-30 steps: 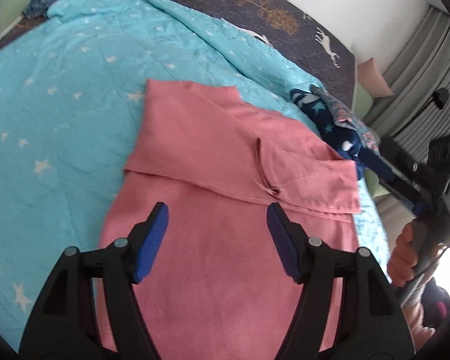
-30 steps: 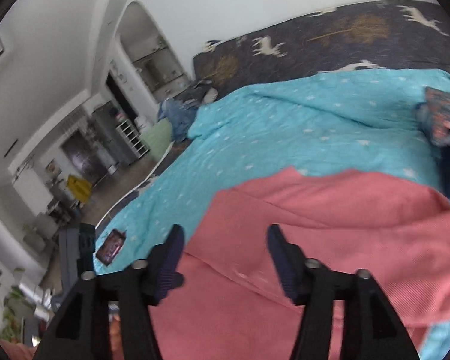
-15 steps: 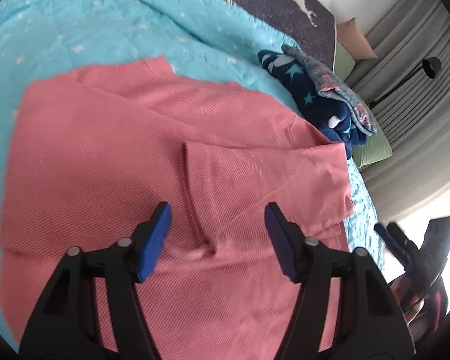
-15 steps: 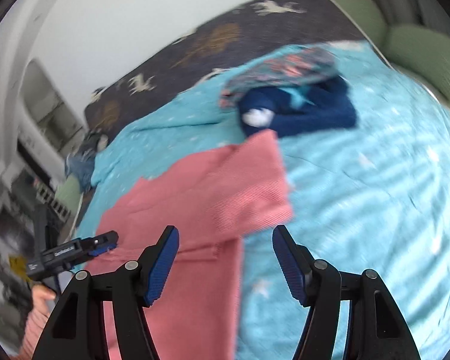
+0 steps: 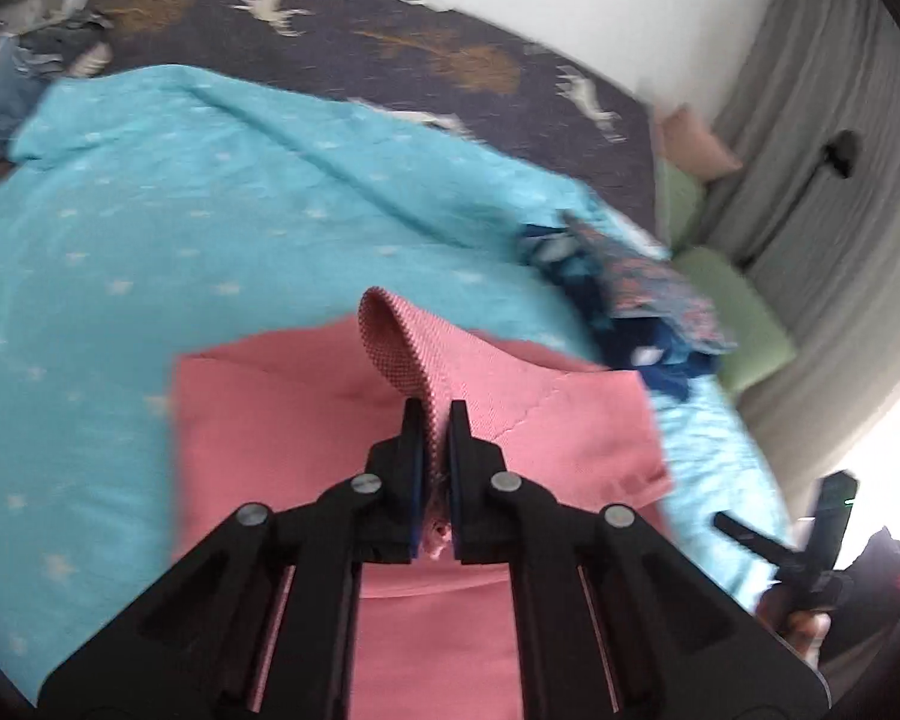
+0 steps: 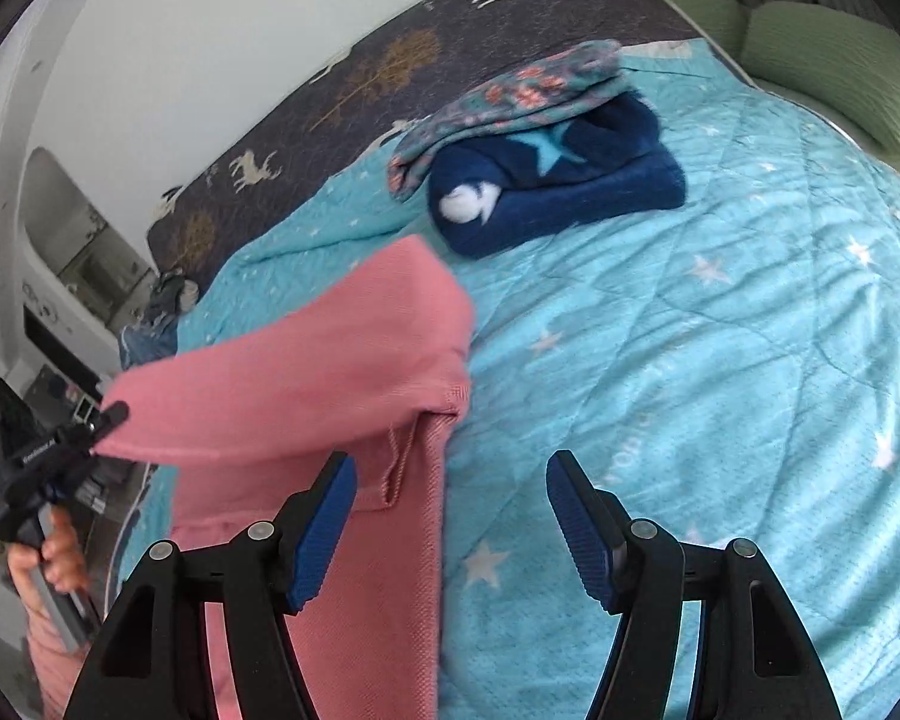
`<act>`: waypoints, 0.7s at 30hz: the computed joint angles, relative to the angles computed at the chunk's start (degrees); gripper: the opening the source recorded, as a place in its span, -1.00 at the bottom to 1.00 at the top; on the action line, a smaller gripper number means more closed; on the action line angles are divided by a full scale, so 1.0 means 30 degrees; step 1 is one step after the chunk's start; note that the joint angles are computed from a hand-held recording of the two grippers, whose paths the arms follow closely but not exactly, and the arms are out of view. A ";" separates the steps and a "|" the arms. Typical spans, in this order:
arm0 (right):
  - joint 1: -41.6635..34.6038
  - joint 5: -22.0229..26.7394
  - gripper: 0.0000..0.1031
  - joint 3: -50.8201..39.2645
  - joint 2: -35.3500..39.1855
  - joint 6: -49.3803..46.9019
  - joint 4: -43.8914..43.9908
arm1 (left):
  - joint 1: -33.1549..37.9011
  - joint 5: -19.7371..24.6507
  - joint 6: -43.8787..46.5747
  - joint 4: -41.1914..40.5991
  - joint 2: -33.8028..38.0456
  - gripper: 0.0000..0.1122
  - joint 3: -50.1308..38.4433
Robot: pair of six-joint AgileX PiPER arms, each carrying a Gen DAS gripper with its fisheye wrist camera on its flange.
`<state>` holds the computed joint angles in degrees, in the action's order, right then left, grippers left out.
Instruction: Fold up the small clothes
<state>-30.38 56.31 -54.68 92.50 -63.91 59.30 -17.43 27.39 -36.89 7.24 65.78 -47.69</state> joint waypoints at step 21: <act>0.5262 -0.6012 -0.89 -0.1233 0.1057 0.6792 -0.5740 | 0.2841 -0.0804 0.3668 -0.3792 -0.0880 -0.86 0.2098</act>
<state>-14.60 38.27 -58.37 95.67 -43.54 42.08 -8.91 24.98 -25.88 -4.14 63.14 -41.40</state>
